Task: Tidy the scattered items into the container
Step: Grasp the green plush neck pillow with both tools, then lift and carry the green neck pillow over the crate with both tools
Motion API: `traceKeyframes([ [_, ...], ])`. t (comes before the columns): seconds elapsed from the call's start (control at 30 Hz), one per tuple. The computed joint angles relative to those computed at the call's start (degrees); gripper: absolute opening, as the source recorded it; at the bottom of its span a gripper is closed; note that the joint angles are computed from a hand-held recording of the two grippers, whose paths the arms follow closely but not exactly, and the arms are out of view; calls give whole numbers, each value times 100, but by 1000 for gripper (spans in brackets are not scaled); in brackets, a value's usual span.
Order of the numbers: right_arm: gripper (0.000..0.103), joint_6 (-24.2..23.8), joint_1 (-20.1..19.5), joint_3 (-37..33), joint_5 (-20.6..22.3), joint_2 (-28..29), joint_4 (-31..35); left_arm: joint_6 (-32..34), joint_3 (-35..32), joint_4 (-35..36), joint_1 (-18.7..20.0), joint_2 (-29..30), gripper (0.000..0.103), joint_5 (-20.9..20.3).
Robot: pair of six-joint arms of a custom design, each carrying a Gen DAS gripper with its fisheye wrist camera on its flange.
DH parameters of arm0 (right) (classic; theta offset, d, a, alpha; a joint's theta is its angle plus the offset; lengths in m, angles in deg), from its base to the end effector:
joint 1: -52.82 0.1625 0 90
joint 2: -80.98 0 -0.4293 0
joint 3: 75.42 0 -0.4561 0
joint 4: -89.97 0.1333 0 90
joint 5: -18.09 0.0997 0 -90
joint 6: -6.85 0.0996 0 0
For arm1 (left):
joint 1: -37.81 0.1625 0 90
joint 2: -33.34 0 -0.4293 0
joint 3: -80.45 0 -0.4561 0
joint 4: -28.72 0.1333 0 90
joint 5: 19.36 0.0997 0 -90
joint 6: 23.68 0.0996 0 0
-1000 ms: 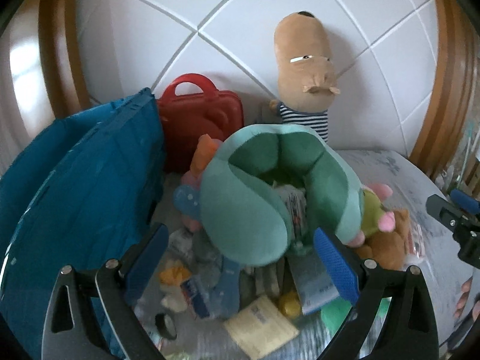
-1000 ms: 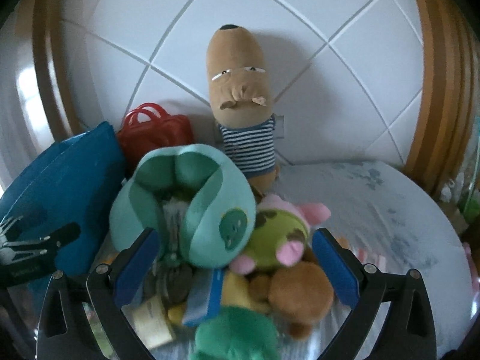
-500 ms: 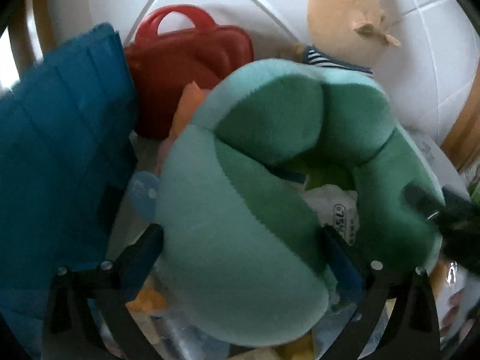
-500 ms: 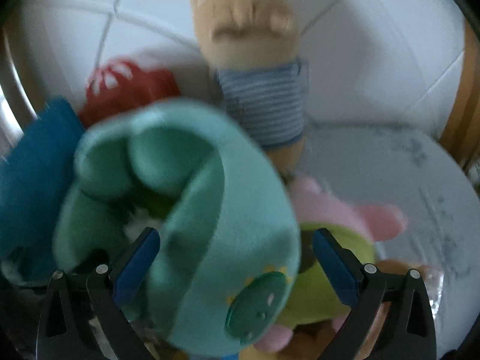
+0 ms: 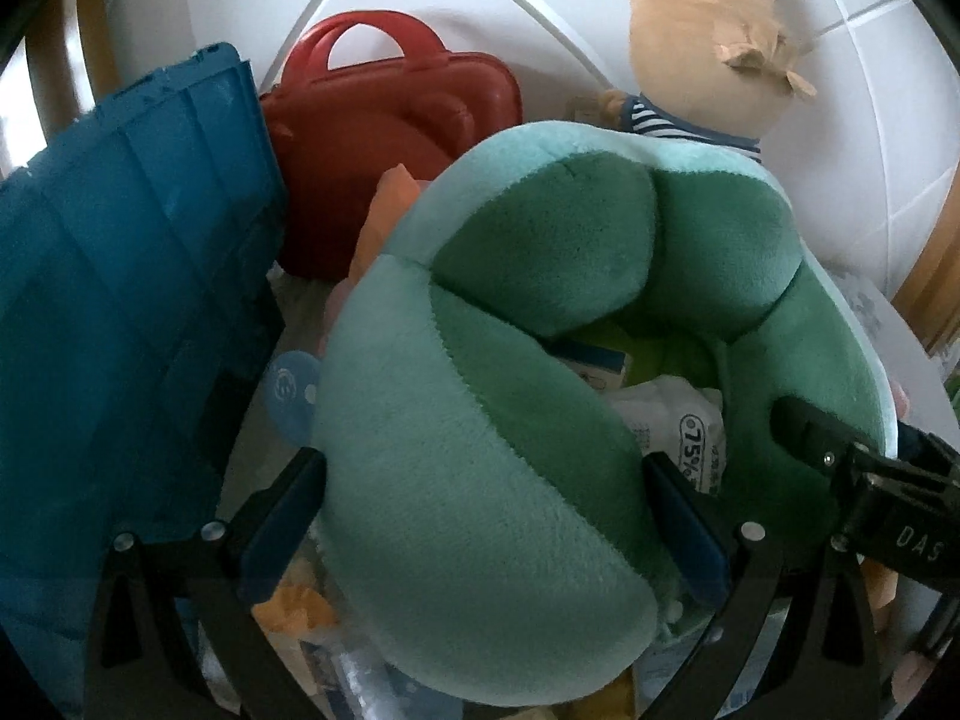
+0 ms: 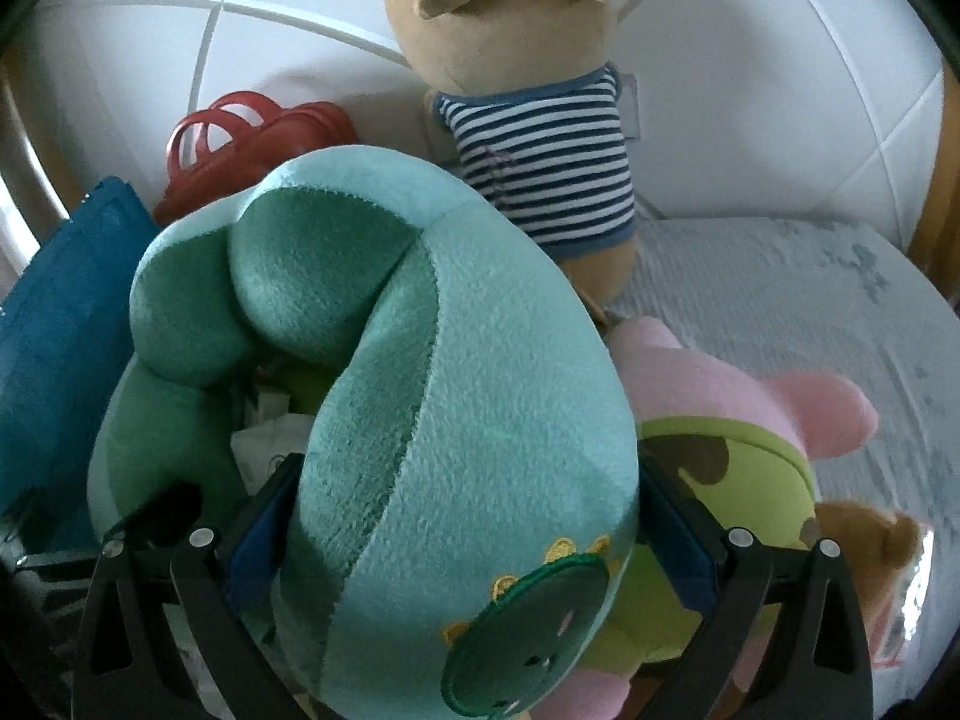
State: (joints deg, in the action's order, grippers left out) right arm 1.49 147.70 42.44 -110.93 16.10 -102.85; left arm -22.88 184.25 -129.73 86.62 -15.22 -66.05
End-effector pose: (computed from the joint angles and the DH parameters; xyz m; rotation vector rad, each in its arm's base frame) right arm 0.1197 -0.5722 0.2133 -0.1692 -2.2882 1.0485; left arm -0.2815 -0.6278 0.0618 0.7701 2.3202 -0.6001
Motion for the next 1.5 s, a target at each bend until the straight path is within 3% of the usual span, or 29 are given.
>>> traceKeyframes([
  [0.33, 103, -261, -57, -284, -153, 317, -18, 119, -220, -479, 150, 333, 103, 92],
  [0.5, 103, -492, 8, -354, -398, 495, -210, 166, -461, -328, 285, 444, 103, -13],
  [0.63, 103, -578, 27, -293, -430, 477, -212, -132, -505, 257, 342, 293, 103, -188],
  [0.77, 103, -836, -3, -375, -485, 630, -275, -231, -287, 8, 324, 272, 103, -101],
  [0.87, 102, -702, -118, -306, -151, 539, -192, -158, -223, -219, 288, 282, 101, -14],
  [0.97, 100, -877, 1, -121, -155, 494, -658, -33, 65, -462, 159, 76, 93, 10],
  [1.2, 99, -992, 398, 375, -257, 131, -1223, -143, 736, -670, -99, -583, 92, -138],
  [1.5, 99, -1492, 1425, 703, -704, -344, -2039, -13, 1497, -1260, -817, -1693, 92, -5],
])
